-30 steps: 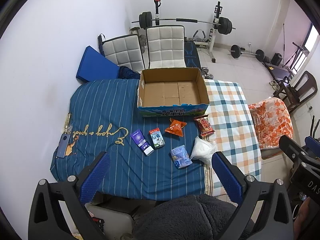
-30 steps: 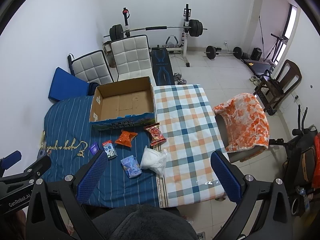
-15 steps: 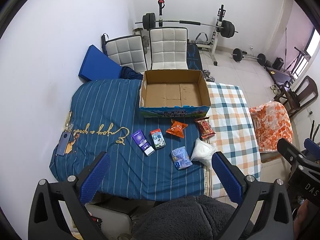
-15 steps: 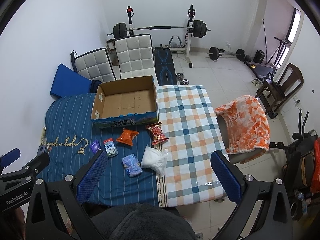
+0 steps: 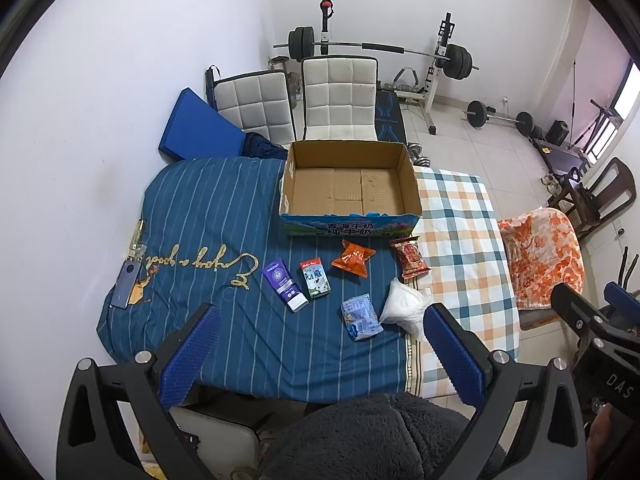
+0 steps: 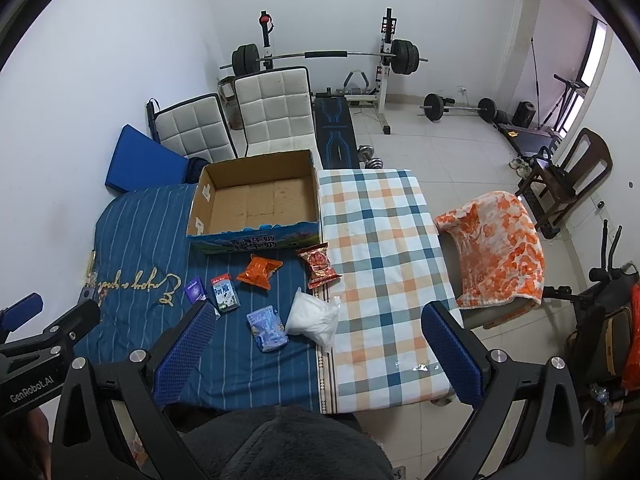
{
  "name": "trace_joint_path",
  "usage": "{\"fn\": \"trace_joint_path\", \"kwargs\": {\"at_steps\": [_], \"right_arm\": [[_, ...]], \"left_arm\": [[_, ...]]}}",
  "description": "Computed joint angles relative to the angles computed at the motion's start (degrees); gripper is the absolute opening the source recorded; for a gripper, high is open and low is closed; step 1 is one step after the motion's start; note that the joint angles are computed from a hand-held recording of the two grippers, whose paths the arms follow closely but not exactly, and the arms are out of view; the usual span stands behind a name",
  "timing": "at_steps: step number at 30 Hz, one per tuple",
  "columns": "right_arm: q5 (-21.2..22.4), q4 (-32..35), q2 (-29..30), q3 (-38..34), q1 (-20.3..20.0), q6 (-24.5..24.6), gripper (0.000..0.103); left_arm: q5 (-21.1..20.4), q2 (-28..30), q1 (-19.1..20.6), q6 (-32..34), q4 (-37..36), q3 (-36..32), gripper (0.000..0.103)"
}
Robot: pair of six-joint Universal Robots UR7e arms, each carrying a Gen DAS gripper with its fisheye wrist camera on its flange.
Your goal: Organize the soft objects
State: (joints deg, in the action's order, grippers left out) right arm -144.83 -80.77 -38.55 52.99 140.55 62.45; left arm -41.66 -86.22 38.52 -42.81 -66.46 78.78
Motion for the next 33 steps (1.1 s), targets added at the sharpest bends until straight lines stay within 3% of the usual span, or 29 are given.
{"fn": "trace_joint_path", "kwargs": {"at_steps": [11, 15, 20, 22, 28, 31, 33], "right_arm": [[0.74, -3.62, -1.75, 3.38, -0.63, -1.25, 0.103], [1.81, -7.18, -2.52, 5.62, -3.14, -5.86, 0.103], [5.33, -9.49, -2.2, 9.8, -10.24, -15.17, 0.103], [7.7, -6.4, -0.94, 10.64, -14.19, -13.66, 0.103], [20.16, -18.98, 2.12, 19.35, -26.98, -12.45, 0.101], [24.06, -25.33, 4.83, 22.07, -30.62, -11.37, 0.096], [25.79, -28.91, 6.82, 22.98, -32.44, -11.56, 0.096]], "left_arm": [[-0.4, 0.0, 0.11, -0.27, -0.27, 0.44, 0.103], [1.25, 0.78, 1.8, 0.76, -3.24, 1.5, 0.103], [2.26, 3.47, 8.17, 2.39, -11.37, 3.67, 0.103], [1.39, 5.16, 11.32, 1.73, -12.94, 4.29, 0.103], [-4.23, 11.46, 20.69, -2.66, -12.27, 6.35, 0.103], [-9.21, 14.36, 26.38, -4.08, -15.57, 8.79, 0.102], [-11.22, 15.8, 28.77, -4.14, -17.52, 10.02, 0.094]]}}
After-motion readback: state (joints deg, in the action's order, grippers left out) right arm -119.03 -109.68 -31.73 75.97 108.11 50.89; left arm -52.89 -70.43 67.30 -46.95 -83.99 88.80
